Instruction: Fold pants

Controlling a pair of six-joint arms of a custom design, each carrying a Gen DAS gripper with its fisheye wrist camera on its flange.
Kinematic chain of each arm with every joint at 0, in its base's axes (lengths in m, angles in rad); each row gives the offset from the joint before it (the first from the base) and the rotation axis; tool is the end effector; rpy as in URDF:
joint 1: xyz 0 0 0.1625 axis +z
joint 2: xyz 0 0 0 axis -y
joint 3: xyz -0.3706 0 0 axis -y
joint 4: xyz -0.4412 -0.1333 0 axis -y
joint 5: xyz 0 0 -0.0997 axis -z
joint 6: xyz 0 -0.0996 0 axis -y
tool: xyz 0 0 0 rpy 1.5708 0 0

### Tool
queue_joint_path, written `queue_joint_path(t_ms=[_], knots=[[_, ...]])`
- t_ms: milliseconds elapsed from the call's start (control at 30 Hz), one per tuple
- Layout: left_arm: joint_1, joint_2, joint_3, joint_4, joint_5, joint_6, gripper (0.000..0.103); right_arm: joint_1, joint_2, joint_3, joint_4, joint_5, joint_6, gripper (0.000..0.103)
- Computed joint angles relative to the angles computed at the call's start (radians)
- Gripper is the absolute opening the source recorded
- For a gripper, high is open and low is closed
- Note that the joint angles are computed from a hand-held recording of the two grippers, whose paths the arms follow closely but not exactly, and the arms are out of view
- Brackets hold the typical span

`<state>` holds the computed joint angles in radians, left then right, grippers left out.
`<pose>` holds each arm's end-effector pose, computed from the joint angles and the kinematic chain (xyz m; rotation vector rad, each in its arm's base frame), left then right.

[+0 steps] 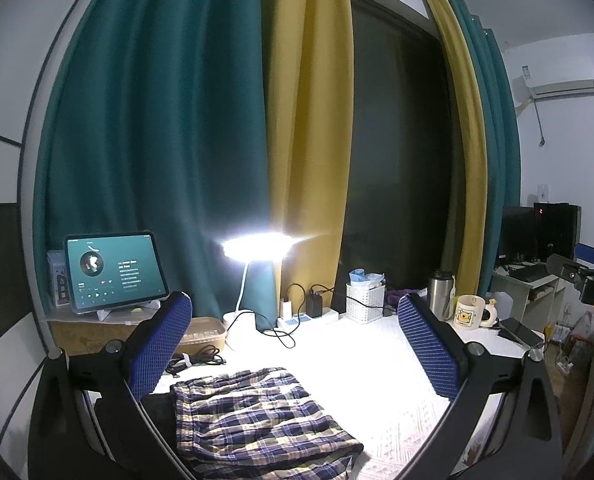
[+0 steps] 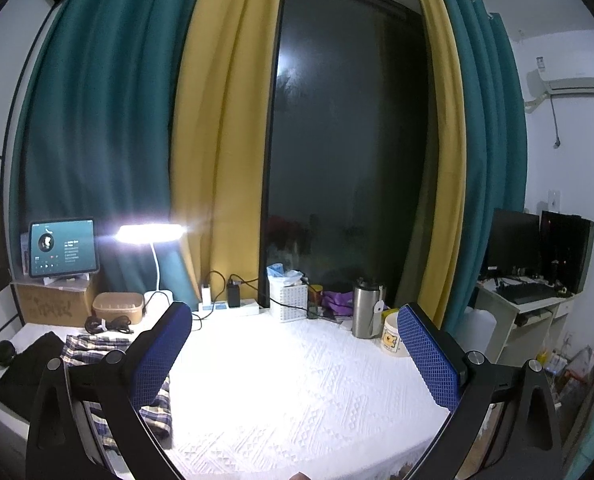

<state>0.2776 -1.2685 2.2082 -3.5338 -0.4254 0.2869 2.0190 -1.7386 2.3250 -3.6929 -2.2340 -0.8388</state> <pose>-0.3787 -0.3409 0.2238 0.9255 1.9524 -1.6310 0.2328 -0.3181 0.3806 0.5865 -1.7549 1.5458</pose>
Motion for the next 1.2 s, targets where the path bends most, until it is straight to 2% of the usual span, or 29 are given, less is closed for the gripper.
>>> queue_joint_path(t_ms=[1200], knots=[[0.013,0.010,-0.011,-0.006,-0.022,0.009,0.102,0.006,0.014,0.003,-0.023,-0.012,0.000,0.103]])
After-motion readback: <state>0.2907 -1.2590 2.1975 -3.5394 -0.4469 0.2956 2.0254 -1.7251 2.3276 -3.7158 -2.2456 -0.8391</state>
